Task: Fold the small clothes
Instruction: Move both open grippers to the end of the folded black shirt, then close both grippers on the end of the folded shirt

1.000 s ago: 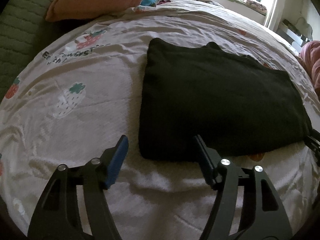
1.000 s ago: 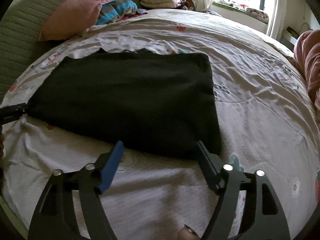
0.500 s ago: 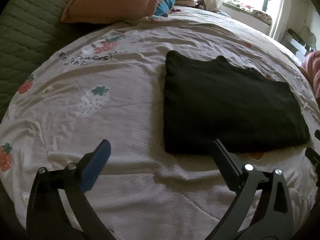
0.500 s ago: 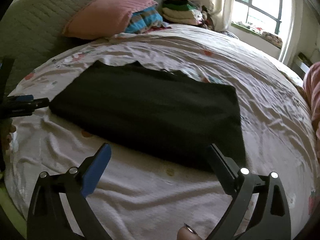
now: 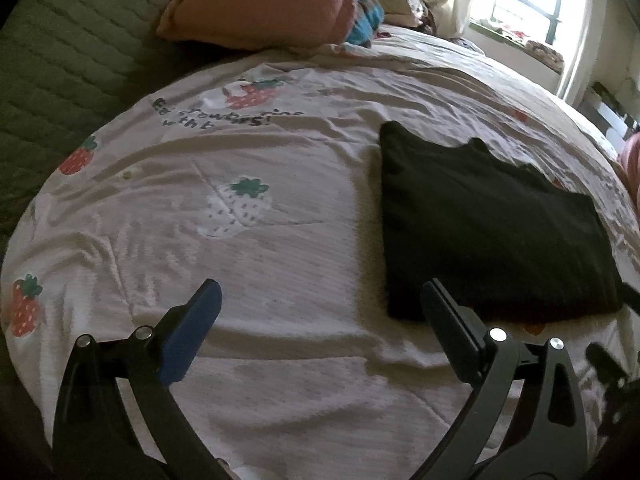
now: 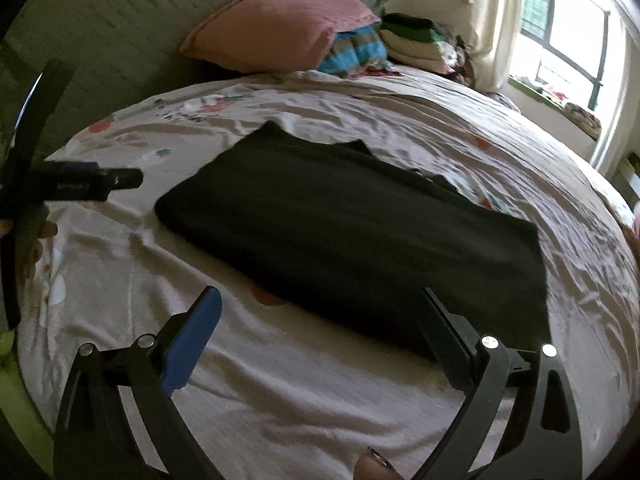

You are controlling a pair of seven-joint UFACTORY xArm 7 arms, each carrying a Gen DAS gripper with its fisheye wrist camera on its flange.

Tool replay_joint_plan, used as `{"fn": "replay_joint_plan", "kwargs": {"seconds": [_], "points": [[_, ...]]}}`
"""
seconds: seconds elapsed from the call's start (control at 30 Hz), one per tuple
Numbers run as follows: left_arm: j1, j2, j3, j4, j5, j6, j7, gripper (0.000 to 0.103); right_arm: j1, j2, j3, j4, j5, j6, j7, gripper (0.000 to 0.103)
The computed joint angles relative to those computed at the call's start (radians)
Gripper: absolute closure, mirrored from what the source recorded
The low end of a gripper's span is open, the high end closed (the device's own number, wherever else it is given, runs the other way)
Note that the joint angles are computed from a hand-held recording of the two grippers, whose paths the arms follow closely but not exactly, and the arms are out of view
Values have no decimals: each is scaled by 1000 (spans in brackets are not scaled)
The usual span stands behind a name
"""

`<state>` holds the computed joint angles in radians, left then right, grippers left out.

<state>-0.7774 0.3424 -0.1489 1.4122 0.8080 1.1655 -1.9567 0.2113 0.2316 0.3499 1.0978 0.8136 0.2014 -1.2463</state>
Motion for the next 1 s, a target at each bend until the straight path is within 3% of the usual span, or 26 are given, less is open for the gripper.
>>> {"fn": "replay_joint_plan", "kwargs": {"seconds": [0.23,0.4,0.6,0.77,1.0], "points": [[35,-53,-4,-61,-6,-20,-36,10,38,53,43,12,-88,-61,6,7],[61,-43,-4,-39,-13,-17,13,10,77,102,45,15,-236,-153,68,7],[86,-3,14,18,-37,-25,113,10,209,164,-69,49,-417,-202,197,7],[97,23,37,55,-43,-38,165,10,348,215,-209,83,-545,-230,293,7],[117,46,64,92,-57,-59,217,10,427,287,-288,155,-649,-249,398,7]]}}
